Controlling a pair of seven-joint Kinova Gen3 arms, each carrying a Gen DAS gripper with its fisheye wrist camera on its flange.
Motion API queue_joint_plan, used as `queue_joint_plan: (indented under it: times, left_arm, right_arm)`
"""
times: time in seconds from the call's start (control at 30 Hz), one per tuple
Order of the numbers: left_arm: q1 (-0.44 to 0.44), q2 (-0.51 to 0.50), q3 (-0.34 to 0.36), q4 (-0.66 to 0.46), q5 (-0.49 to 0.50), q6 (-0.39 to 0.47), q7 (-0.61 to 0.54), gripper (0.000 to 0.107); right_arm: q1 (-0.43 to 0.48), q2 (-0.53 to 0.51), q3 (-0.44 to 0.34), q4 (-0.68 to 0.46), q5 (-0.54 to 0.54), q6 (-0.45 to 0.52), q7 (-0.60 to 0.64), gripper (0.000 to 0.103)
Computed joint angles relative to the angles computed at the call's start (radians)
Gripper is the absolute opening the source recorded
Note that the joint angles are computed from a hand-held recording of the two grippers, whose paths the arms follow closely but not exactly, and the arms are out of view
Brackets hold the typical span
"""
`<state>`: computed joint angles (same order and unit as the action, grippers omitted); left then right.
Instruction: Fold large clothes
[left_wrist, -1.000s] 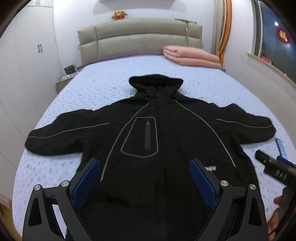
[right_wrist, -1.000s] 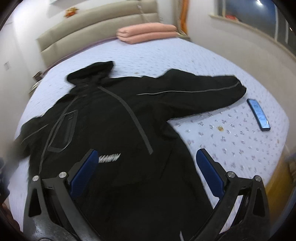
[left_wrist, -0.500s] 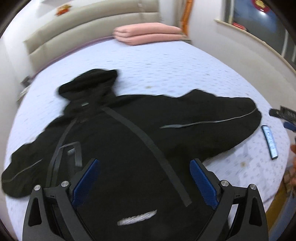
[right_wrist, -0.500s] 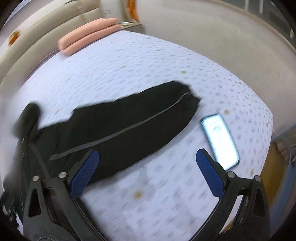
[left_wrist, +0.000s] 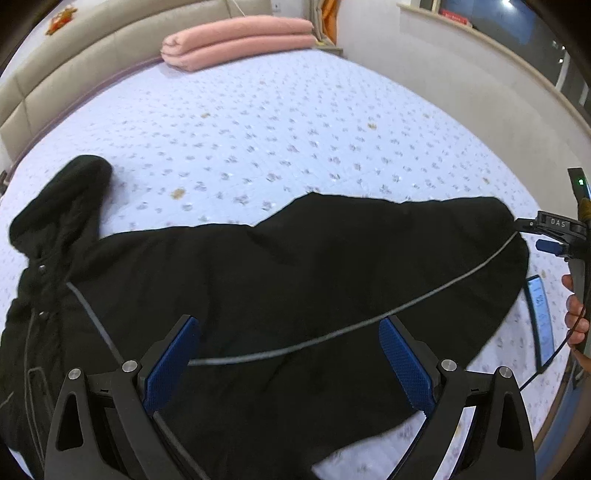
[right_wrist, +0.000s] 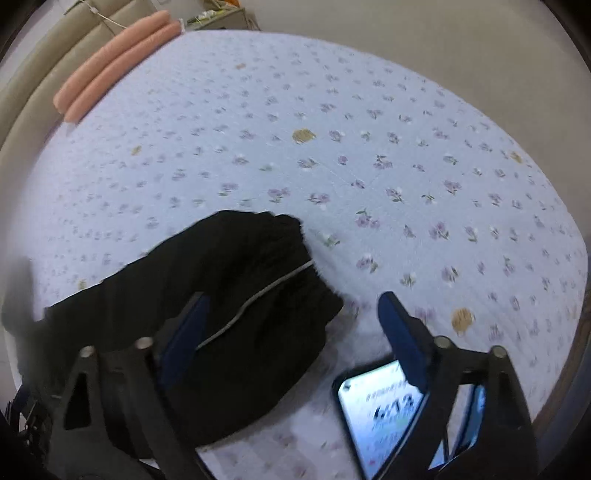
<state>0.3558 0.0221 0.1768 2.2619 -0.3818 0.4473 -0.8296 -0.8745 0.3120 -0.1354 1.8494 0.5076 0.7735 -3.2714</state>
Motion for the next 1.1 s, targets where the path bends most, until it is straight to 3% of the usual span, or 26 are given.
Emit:
queue_joint_plan:
  times: [0.13, 0.2, 0.23, 0.27, 0.37, 0.53, 0.6, 0.7, 0.8, 0.9, 0.97, 1.1]
  left_arm:
    - [-0.019, 0.082, -0.013, -0.031, 0.103, -0.041, -0.119, 0.098]
    - [-0.009, 0.113, -0.028, -0.042, 0.129, -0.051, -0.141, 0.098]
    - [0.005, 0.124, -0.039, -0.047, 0.123, -0.052, -0.131, 0.098]
    - [0.017, 0.134, -0.049, -0.050, 0.116, -0.054, -0.124, 0.098]
    - [0.035, 0.163, -0.061, -0.068, 0.125, -0.054, -0.141, 0.097]
    - [-0.008, 0.169, -0.025, -0.077, 0.239, -0.091, -0.258, 0.097]
    - [-0.011, 0.204, -0.009, -0.087, 0.287, -0.110, -0.319, 0.097]
    - [0.095, 0.312, -0.091, -0.140, 0.244, -0.078, -0.289, 0.097]
    - [0.194, 0.329, -0.167, -0.148, 0.160, -0.087, -0.200, 0.100]
    - [0.161, 0.315, -0.142, -0.145, 0.179, -0.082, -0.207, 0.099]
    - [0.132, 0.283, -0.126, -0.121, 0.197, -0.088, -0.224, 0.099]
    - [0.014, 0.136, -0.063, -0.027, 0.298, -0.081, -0.320, 0.099]
  right_arm:
    - [0.157, 0.017, -0.106, 0.062, -0.022, -0.163, 0.050, 0.078]
    - [0.160, 0.033, -0.095, 0.075, -0.044, -0.225, 0.076, 0.073]
    - [0.133, 0.036, -0.070, 0.075, -0.031, -0.232, 0.085, 0.062]
    - [0.093, 0.037, -0.031, 0.065, -0.032, -0.223, 0.106, 0.042]
    - [0.049, 0.014, -0.012, 0.054, 0.010, -0.195, 0.073, 0.029]
    - [-0.158, -0.063, 0.064, 0.010, 0.148, 0.008, -0.025, 0.026]
    - [-0.184, -0.068, 0.053, -0.005, 0.161, 0.073, -0.041, 0.026]
    - [-0.088, -0.019, -0.008, -0.014, 0.114, 0.049, 0.003, 0.026]
    - [-0.021, 0.051, -0.008, -0.018, 0.032, -0.019, 0.097, 0.027]
    - [0.074, 0.073, -0.032, 0.002, -0.061, -0.119, 0.170, 0.029]
    - [0.108, 0.068, -0.035, -0.007, -0.130, -0.128, 0.223, 0.029]
    - [-0.008, 0.061, 0.031, -0.093, -0.096, -0.001, 0.235, 0.026]
